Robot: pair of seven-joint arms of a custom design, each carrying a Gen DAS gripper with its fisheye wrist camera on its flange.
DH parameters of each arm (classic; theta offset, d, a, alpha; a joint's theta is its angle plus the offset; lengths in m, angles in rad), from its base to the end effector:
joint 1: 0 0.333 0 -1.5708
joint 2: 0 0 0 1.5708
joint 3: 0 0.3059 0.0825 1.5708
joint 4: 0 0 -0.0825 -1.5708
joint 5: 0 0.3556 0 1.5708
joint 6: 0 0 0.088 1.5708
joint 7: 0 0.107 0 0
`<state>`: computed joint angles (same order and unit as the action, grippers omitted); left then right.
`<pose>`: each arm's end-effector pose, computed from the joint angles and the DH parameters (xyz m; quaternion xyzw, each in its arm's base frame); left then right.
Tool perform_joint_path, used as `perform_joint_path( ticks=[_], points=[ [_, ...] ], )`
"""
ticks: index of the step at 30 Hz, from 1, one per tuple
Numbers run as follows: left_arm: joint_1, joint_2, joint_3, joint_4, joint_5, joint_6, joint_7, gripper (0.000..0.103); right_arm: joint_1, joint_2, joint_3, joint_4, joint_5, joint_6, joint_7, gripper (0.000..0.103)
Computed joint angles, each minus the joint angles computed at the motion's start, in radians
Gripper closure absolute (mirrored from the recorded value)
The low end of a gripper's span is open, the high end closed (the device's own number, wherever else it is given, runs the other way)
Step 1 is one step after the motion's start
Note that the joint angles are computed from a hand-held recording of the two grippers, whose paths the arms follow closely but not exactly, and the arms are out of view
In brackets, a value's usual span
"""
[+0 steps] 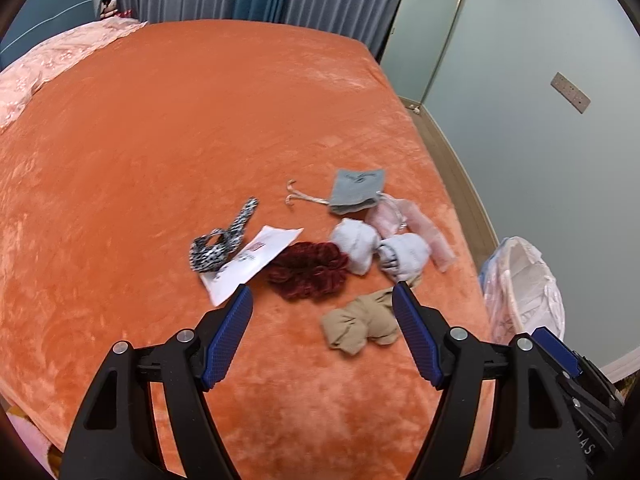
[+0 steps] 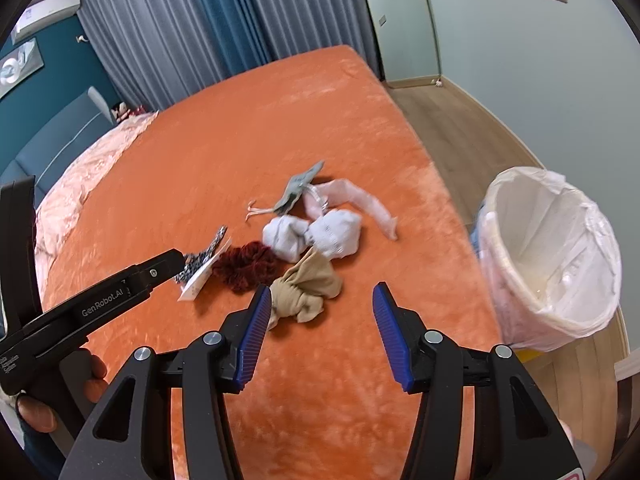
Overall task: Collect trash
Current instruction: 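Return both tools to the pile and lower the right gripper onto the beige stocking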
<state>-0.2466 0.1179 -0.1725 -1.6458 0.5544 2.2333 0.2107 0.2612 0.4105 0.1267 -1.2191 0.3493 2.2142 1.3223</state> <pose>0.5661 -0.2283 0.5894 -0.8574 0.3955 -0.2493 0.2150 0.6417 0.2517 0.6056 -0.8051 0.4863 -0.0467 0.3364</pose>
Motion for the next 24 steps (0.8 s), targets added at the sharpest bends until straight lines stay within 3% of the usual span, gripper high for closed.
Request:
perform_joint_path(
  ticks=[8,16,24],
  points=[
    [0.039,-0.042,0.006,-0.12,-0.048,0.047,0.012,0.035,0.039,0.051,0.003,0.031,-0.044,-0.036,0.033,0.051],
    [0.078,-0.039,0.016,-0.178,-0.108,0.086,0.043,0.035,0.082,0.18,-0.001,0.181,-0.099,-0.11,0.098,0.051],
    [0.106,-0.01,0.033,-0.204,-0.17,0.148,0.082,0.052,0.121,0.36,-0.012,0.433,-0.152,-0.231,0.163,0.051]
  ],
)
